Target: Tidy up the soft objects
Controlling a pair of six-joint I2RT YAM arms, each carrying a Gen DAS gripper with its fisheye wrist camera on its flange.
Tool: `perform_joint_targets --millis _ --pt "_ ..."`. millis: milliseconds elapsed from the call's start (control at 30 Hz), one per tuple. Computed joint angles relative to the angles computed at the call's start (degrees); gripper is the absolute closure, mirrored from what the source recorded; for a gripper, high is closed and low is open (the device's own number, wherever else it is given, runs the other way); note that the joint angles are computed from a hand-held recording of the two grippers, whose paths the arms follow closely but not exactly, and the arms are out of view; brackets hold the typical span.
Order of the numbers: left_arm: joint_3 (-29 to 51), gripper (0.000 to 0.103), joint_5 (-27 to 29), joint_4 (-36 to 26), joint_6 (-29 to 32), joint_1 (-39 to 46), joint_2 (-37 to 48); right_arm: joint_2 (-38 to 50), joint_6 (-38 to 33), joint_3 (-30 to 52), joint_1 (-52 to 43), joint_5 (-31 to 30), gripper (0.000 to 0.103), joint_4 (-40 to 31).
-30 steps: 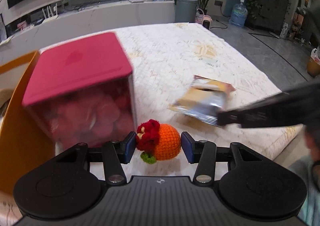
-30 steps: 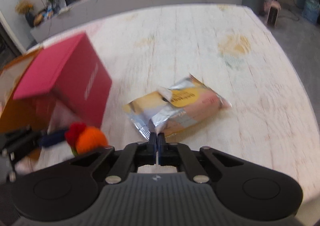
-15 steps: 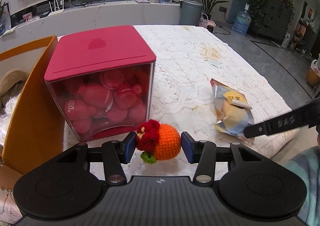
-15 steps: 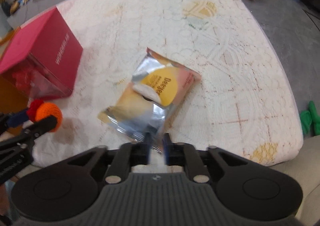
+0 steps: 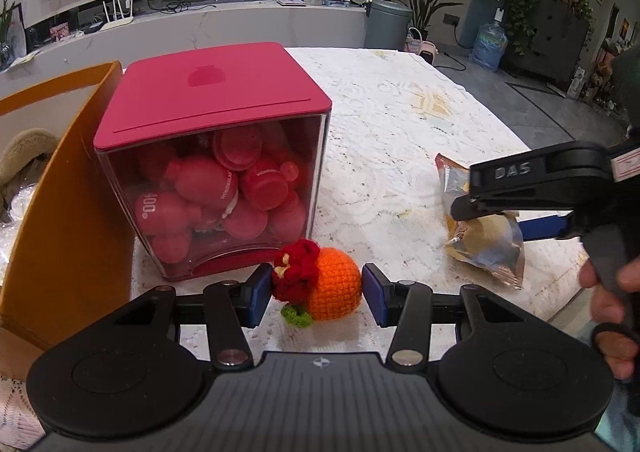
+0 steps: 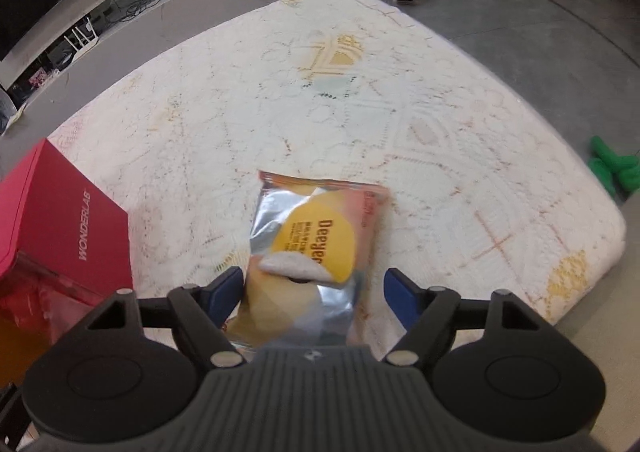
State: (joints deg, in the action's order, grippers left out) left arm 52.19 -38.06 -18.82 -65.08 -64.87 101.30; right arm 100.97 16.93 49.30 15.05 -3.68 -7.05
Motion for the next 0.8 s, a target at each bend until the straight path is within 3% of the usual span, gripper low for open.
perform_joint_targets --millis 67,400,667,800 --pt "0.12 0.048 -0.02 0.21 0.16 -0.15 0.15 0.84 -0.29 0.41 0.22 -0.02 0.038 0.06" --pt "-0.72 0.048 0.29 1.50 0.53 -0.34 -0.25 1.19 -3.76 0.20 3.10 4.71 0.045 0.15" --pt "-2.64 0.048 -1.14 4.65 1.41 -1.20 -1.73 0.45 -5.74 -0.79 3.20 4.60 0.061 1.08" --pt "-1.98 0.048 -2.39 2.22 0.58 -2.61 -3.24 -2.64 -5.73 -3.33 2.85 3.82 0.063 2.85"
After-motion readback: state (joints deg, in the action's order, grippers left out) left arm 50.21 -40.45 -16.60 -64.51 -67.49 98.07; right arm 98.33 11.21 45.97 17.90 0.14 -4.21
